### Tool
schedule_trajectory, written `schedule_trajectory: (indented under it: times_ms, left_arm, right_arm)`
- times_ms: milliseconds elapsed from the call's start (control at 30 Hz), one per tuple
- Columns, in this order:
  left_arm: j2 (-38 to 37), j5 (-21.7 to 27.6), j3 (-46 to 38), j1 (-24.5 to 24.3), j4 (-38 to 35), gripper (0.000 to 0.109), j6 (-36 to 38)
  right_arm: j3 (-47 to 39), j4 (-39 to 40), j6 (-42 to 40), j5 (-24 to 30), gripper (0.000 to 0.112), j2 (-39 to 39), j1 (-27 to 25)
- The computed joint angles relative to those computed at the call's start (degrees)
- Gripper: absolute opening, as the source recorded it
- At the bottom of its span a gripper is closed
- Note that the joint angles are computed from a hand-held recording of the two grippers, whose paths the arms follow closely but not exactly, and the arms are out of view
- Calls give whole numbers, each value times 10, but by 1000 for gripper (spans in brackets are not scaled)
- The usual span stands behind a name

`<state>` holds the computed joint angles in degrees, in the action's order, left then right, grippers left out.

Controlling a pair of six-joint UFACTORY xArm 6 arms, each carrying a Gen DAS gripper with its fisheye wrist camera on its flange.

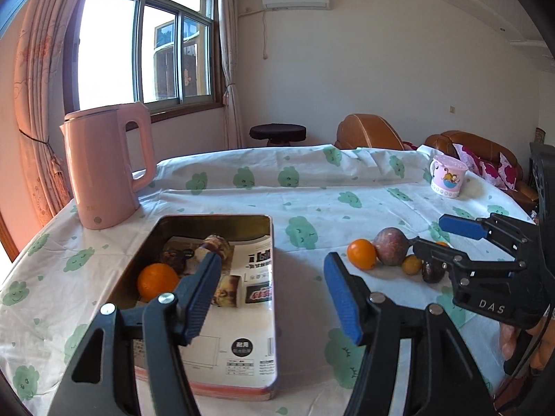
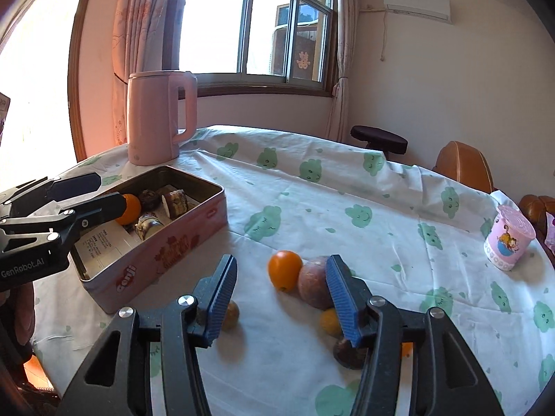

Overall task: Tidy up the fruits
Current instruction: 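Open the left tool to drop the mandarin into the tin while the right tool releases the cylinder there, then grasp the dark mangosteen with the right tool while the left tool grasps a small tan fruit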

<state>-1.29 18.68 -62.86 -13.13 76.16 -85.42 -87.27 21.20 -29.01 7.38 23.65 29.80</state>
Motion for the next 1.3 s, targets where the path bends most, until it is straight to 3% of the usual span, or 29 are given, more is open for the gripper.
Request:
schedule_trajectory:
  times_ms: [167,267,333,400,667,833,967,1100,1167,1300]
  left_arm:
    - [43,2,-34,-34,-43,66,49]
    - [70,5,-55,-47,-88,66,97]
    - [87,14,-69,-55,-121,66,133]
    - [100,13,-78,-58,-160,66,173]
    - [126,13,-94,-59,-319,64,312]
    - [137,14,-99,-59,-412,48,392]
    - [144,20,-103,-59,-464,44,435]
    - [148,22,-105,-61,-493,27,460]
    - [146,18,-102,-62,-487,27,456]
    - [143,12,-97,-64,-471,27,443]
  right_arm:
    - [37,-36,44,-10,57,-21,-30]
    - [44,-19,36,-4,57,-23,-40]
    - [39,35,-2,8,57,-25,-41]
    - [42,9,13,7,57,-25,-42]
    - [-6,-26,16,95,56,3,-44]
    - [-28,-51,34,136,48,16,-47]
    - [-37,-76,52,149,47,22,-47]
    - [-54,-91,55,177,45,32,-45]
    - [-67,-95,56,197,39,39,-46]
    - [-69,-81,47,202,39,40,-47]
